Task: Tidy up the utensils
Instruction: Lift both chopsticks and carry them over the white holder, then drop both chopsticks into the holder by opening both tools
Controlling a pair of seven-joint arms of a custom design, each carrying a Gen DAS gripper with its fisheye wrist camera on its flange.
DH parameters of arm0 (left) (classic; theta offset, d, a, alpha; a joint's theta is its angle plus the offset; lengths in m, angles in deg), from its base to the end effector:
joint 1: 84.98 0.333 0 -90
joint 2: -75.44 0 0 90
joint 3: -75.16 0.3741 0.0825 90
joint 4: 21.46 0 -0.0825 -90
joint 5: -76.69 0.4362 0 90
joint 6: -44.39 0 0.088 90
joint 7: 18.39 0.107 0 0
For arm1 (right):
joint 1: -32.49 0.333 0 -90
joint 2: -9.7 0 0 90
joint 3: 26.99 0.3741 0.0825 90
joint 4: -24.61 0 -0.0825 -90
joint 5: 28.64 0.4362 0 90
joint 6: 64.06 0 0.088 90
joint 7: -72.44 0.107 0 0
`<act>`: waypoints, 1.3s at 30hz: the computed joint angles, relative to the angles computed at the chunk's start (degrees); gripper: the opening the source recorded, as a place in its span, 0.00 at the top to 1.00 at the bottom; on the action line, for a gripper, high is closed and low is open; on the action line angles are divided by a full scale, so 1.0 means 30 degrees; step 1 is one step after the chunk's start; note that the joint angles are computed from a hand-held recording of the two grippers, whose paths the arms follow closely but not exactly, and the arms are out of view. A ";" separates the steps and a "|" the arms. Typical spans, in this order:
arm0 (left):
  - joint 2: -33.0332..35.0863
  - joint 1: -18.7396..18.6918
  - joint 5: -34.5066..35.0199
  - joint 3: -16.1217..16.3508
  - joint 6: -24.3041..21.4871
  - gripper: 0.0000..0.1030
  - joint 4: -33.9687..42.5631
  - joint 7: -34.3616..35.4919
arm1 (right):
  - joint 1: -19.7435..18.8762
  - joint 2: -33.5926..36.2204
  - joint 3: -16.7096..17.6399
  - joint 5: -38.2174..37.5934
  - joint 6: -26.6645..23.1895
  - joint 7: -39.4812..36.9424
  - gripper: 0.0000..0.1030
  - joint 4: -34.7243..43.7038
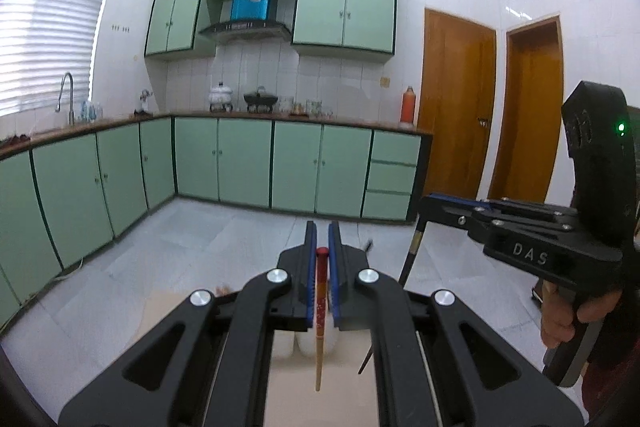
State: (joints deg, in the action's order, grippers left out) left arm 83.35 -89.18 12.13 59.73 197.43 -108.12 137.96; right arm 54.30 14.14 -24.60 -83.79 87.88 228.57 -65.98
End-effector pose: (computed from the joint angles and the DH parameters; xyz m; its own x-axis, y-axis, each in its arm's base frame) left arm 0.6819 -0.1967 0.7439 -0.6924 -0.7176 0.0758 -0.2283 0.1182 -0.9664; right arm 0.6204 0.3018 0.7473 -0.0351 -0.9950 -0.0937 -0.3445 0.1001 -0.9334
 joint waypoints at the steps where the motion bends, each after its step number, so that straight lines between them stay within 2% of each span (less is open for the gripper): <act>1: 0.0342 -0.0127 0.0163 -0.0049 0.0205 0.95 0.0506 -0.0149 | -0.0077 0.0264 -0.0071 0.0021 0.0036 -0.0139 0.94 0.0476; 8: 0.3680 -0.0775 0.3460 -0.1021 0.2207 0.95 0.4976 -0.2295 | 0.0101 0.2207 -0.1207 0.0205 0.0109 -0.0981 0.94 0.3533; 14: 0.6815 -0.1976 0.7562 -0.0765 0.2957 0.95 0.8592 -0.5603 | 0.0295 0.3727 -0.2345 0.1522 0.0539 -0.1689 0.94 0.4950; 17: 0.7986 -0.2420 0.9456 -0.0343 0.2514 0.95 0.9805 -0.7404 | 0.0414 0.4133 -0.2885 0.2232 0.1006 -0.1618 0.94 0.4830; 24: 0.8764 -0.1995 1.2147 -0.0793 0.1823 0.95 0.9558 -0.9182 | 0.0802 0.4456 -0.3377 0.3437 0.1194 -0.1863 0.94 0.3840; 32: 0.8782 -0.0784 1.4515 -0.1846 0.1002 0.94 0.8504 -1.0513 | 0.1003 0.4386 -0.3274 0.4722 0.0859 -0.2596 0.94 0.2746; 34: 0.8692 -0.0445 1.4958 -0.2095 0.1025 0.92 0.8186 -1.0941 | 0.1246 0.4106 -0.3513 0.4332 0.0755 -0.1940 0.90 0.2259; 39: 0.8128 0.0525 1.4953 -0.2949 0.1657 0.67 0.7208 -1.1155 | 0.1511 0.3144 -0.3704 0.2183 0.0341 0.0230 0.76 0.1410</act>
